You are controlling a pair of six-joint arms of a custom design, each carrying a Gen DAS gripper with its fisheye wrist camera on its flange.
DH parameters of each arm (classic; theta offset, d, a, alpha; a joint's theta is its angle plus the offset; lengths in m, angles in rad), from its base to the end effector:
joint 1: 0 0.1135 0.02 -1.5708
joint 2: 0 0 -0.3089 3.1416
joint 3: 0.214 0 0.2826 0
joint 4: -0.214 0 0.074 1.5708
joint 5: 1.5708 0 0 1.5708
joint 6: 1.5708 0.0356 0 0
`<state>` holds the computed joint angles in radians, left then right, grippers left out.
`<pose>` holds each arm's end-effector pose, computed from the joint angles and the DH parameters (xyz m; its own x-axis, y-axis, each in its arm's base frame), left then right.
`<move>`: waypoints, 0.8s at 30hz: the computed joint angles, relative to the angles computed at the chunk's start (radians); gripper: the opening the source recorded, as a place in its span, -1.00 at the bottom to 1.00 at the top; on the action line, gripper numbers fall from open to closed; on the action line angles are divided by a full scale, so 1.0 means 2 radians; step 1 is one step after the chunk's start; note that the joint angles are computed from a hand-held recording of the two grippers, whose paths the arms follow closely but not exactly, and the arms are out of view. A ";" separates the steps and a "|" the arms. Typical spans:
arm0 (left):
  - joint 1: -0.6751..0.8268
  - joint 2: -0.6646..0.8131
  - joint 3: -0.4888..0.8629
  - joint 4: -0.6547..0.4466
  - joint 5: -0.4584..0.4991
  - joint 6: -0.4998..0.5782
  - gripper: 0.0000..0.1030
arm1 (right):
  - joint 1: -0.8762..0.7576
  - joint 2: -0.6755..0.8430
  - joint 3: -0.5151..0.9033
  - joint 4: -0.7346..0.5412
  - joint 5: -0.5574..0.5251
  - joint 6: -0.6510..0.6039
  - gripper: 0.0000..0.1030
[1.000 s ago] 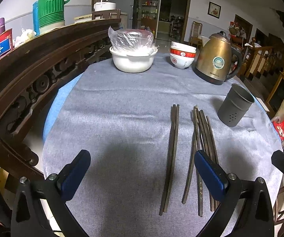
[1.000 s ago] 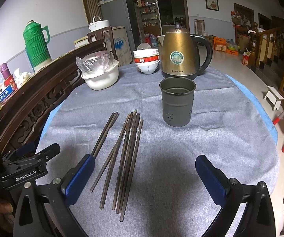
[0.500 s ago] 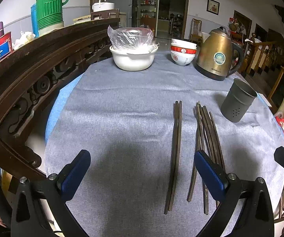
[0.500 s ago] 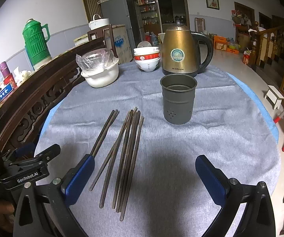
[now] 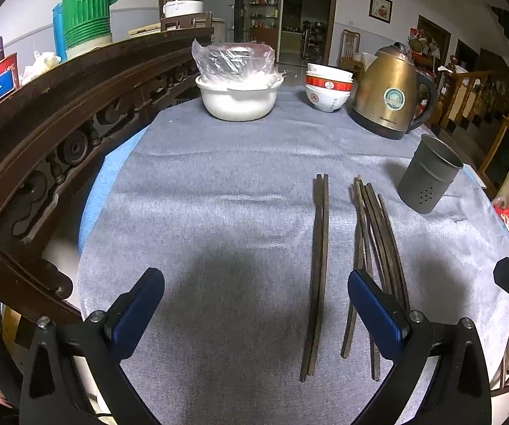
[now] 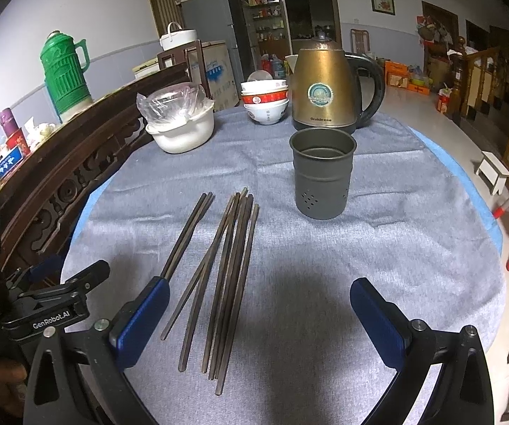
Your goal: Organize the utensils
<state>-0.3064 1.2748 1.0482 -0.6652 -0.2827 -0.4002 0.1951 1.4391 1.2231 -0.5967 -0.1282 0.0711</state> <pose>0.2704 -0.0751 0.3212 -0.7311 -0.1611 -0.6630 -0.1761 0.9834 -0.0447 0.3299 0.0698 0.3398 -0.7304 -0.0725 -0.6792 -0.2272 0.9635 0.1414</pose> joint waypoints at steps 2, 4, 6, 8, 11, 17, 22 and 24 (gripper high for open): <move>0.002 -0.001 -0.003 0.002 0.001 0.001 1.00 | 0.000 0.004 0.002 -0.001 0.000 -0.001 1.00; 0.009 -0.003 -0.010 0.006 0.010 0.003 1.00 | -0.002 0.010 0.004 -0.004 0.000 0.000 1.00; 0.013 -0.004 -0.015 0.011 0.010 0.003 1.00 | -0.003 0.014 0.004 -0.004 0.000 0.002 1.00; 0.017 -0.003 -0.018 0.012 0.014 0.005 1.00 | -0.003 0.019 0.007 -0.007 0.000 0.004 1.00; 0.019 0.000 -0.017 0.014 0.014 0.007 1.00 | -0.002 0.021 0.008 -0.005 -0.001 0.005 1.00; 0.014 -0.003 -0.015 0.018 0.014 0.007 1.00 | 0.002 0.024 0.009 -0.004 0.001 0.003 1.00; 0.008 -0.003 -0.013 0.020 0.013 0.009 1.00 | 0.000 0.024 0.010 -0.004 -0.001 0.003 1.00; 0.009 -0.003 -0.013 0.022 0.014 0.011 0.99 | 0.000 0.027 0.011 -0.005 -0.002 0.003 1.00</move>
<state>-0.2883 1.2680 1.0215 -0.6220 -0.2542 -0.3790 0.1954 1.4933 1.2456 -0.6068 -0.1315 0.0765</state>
